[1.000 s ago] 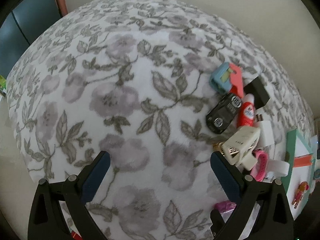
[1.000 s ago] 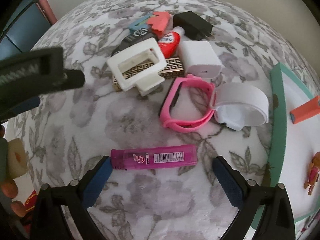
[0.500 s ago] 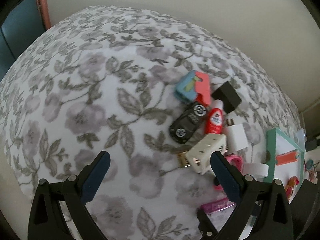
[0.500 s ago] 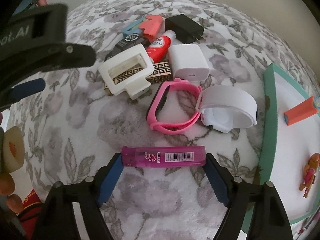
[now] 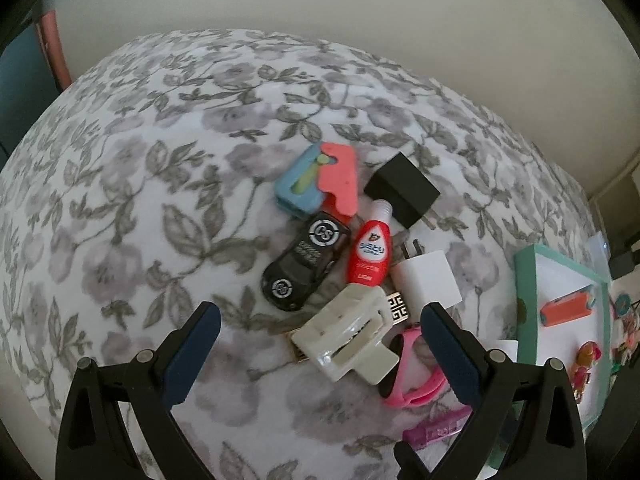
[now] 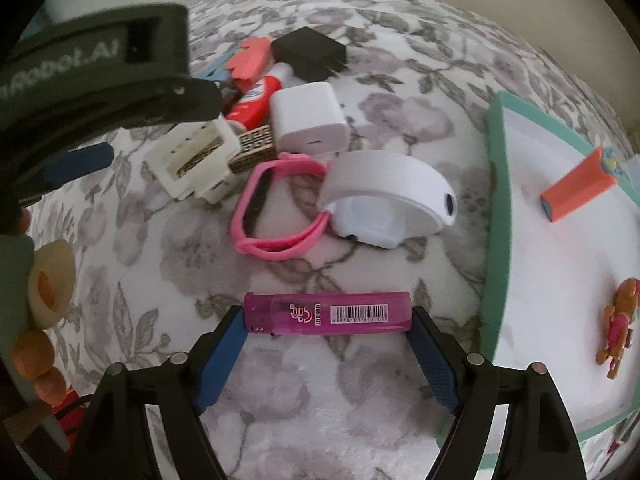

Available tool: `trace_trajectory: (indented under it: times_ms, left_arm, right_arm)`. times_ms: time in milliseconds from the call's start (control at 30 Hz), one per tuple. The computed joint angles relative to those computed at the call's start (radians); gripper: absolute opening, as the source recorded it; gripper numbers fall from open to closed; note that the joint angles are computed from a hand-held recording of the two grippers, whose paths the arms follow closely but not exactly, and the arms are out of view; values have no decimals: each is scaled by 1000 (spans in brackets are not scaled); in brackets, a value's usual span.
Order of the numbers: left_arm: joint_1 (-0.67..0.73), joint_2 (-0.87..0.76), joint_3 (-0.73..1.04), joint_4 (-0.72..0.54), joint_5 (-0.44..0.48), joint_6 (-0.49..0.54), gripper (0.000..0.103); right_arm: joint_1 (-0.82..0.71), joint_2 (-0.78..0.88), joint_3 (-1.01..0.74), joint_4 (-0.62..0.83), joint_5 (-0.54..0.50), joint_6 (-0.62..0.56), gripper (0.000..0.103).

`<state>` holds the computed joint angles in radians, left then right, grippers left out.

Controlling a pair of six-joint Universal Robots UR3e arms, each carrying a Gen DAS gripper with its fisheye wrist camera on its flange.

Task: Organize rigid objects
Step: 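Grasp the white hair clip with the left gripper while the right holds the lighter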

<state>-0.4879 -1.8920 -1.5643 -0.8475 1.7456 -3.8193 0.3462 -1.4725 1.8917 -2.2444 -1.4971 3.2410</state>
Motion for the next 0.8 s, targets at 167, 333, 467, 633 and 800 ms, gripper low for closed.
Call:
trace_trajectory:
  times_ms: [167, 333, 467, 633, 800]
  left_arm:
    - [-15, -51, 49, -23, 8, 6, 100]
    - [-19, -76, 63, -35, 12, 19, 68]
    - [-6, -65, 39, -30, -12, 20, 50]
    - [-6, -59, 31, -20, -13, 27, 40]
    - [2, -42, 9, -10, -24, 25, 40]
  right_arm:
    - [-45, -26, 28, 1, 17, -22, 83]
    - [-60, -34, 39, 0, 25, -40, 83]
    - [-44, -26, 28, 1, 23, -19, 83]
    - [-28, -7, 16, -7, 8, -8, 83]
    - [-30, -18, 20, 0, -11, -22, 83]
